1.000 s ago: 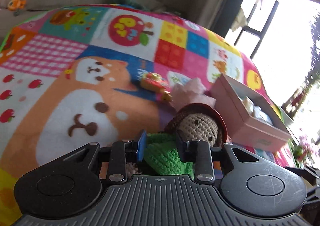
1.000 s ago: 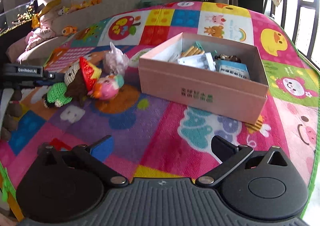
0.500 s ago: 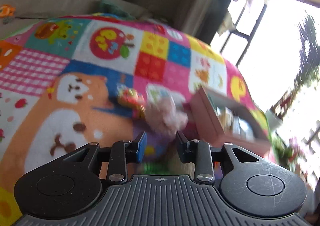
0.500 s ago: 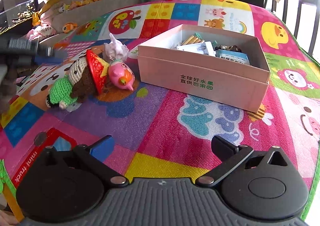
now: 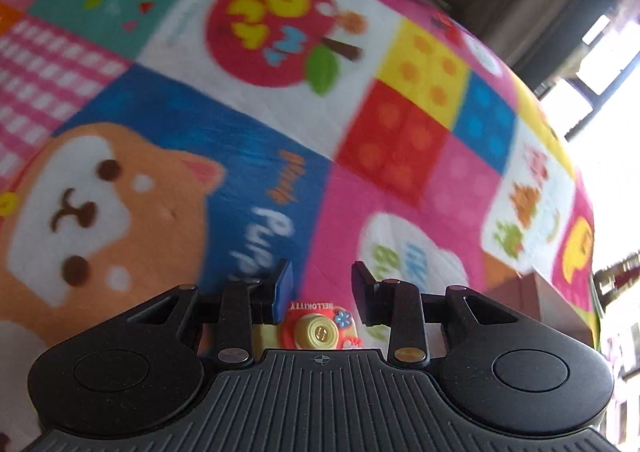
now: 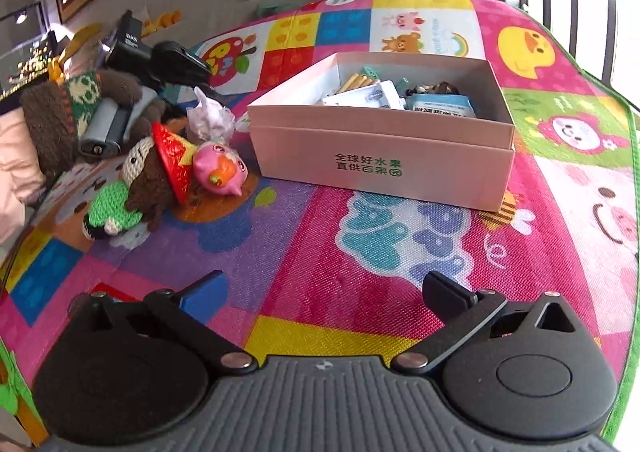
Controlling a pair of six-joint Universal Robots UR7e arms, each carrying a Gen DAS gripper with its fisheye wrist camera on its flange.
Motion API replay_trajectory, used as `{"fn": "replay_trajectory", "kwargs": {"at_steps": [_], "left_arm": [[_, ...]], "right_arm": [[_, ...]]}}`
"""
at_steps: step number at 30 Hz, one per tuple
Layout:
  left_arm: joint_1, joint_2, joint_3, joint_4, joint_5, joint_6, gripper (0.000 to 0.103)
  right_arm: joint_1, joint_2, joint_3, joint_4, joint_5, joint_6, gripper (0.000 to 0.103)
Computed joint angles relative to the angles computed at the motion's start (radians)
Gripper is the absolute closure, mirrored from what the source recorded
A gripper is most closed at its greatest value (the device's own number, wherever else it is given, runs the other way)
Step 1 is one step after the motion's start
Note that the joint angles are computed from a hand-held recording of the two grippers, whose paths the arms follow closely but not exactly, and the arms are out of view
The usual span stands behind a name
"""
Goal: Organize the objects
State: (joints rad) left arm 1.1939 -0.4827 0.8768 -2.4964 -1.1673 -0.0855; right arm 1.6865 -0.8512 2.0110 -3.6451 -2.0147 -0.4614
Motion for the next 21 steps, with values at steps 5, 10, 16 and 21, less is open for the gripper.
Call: {"fn": "replay_trajectory", "kwargs": {"at_steps": [5,10,16,21], "left_arm": [[-0.019,-0.081,0.089,0.212,-0.119,0.065,0.068],[-0.016,-0.171,0.189,0.331,-0.225,0.069,0.068],[-0.025,-0.395,0.527,-0.074,-0.340,0.267,0.068],[-0.093,-0.580,0.820,-0.177,-0.289,0.555,0.067]], "right_arm": [[-0.005,-0.008,0.001,0.015,0.015,0.011,0.000],[-0.005,-0.007,0.002,0.005,0.016,0.024,0.000],[-0.005,-0.006,0.000,0.004,0.011,0.033,0.000],[-0.003,-0.005,-0.002,0.008,0.003,0.032,0.000]]}}
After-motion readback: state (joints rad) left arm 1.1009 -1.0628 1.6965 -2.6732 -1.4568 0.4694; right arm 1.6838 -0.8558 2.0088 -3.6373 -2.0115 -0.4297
